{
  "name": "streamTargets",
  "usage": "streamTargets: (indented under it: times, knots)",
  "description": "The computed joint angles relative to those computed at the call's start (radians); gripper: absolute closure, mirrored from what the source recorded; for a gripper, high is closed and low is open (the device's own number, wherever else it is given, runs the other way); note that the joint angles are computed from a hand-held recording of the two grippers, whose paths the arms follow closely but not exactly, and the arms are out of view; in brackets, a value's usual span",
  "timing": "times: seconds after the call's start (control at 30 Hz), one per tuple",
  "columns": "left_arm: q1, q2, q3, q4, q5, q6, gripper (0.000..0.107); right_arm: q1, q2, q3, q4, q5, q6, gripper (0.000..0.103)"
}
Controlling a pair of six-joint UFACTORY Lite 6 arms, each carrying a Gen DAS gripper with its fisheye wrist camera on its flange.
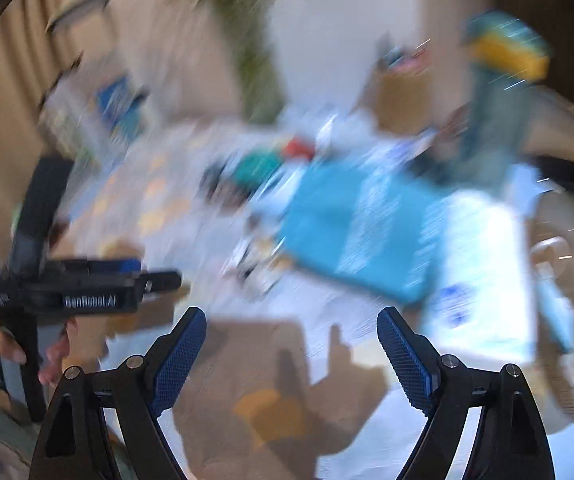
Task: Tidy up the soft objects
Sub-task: 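Move both open tools back over the table items, then grasp the plaid fabric bow with the left tool while the right tool grasps the beige cloth pouch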
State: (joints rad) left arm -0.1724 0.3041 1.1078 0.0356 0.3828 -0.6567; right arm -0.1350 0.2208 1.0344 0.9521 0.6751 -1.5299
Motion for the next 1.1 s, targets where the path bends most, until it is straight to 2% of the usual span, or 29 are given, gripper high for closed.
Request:
streamTargets:
  times: [0.07,0.17,0.27,0.33,0.4,0.47,0.57,0.67,0.73,0.87,1.0,1.1]
  knots:
    - [0.009,-0.024,-0.035,-0.005,-0.03,0.013,0.031,0.059,0.021,-0.033,-0.048,-0.045,-0.003,0.017]
    - [0.003,0.002,-0.013,0.041,-0.013,-0.008,0.031,0.116,0.068,-0.041,-0.091,-0.074,0.023,0.017]
    - [-0.03,0.01,-0.023,0.169,-0.033,-0.109,0.023,0.145,0.115,-0.022,-0.095,-0.093,0.031,0.017]
    - [-0.062,0.04,0.009,0.258,-0.012,-0.162,0.017,0.145,0.121,-0.024,-0.062,-0.102,-0.005,0.017]
    - [-0.085,0.069,0.035,0.323,0.009,-0.172,0.006,0.133,0.127,-0.028,-0.04,-0.1,-0.035,0.016]
    - [-0.121,0.094,0.046,0.436,0.022,-0.254,0.005,0.125,0.118,-0.049,-0.003,-0.101,-0.085,0.012]
    - [-0.136,0.088,0.014,0.572,-0.014,-0.386,0.004,0.138,0.102,-0.102,0.103,-0.134,-0.239,0.0]
    - [-0.15,0.056,-0.047,0.756,-0.051,-0.571,0.004,0.153,0.069,-0.193,0.328,-0.205,-0.507,0.0]
    - [-0.173,0.042,-0.073,0.825,-0.05,-0.658,0.004,0.142,0.071,-0.202,0.368,-0.197,-0.541,0.0]
    - [-0.167,0.024,-0.088,0.782,-0.053,-0.611,0.004,0.126,0.076,-0.175,0.325,-0.195,-0.457,0.0]
    - [-0.116,-0.016,-0.093,0.603,-0.073,-0.473,0.012,0.125,0.071,-0.146,0.303,-0.208,-0.367,0.0]
    - [-0.051,-0.031,-0.084,0.46,-0.095,-0.364,0.013,0.098,0.073,-0.108,0.271,-0.189,-0.302,0.0]
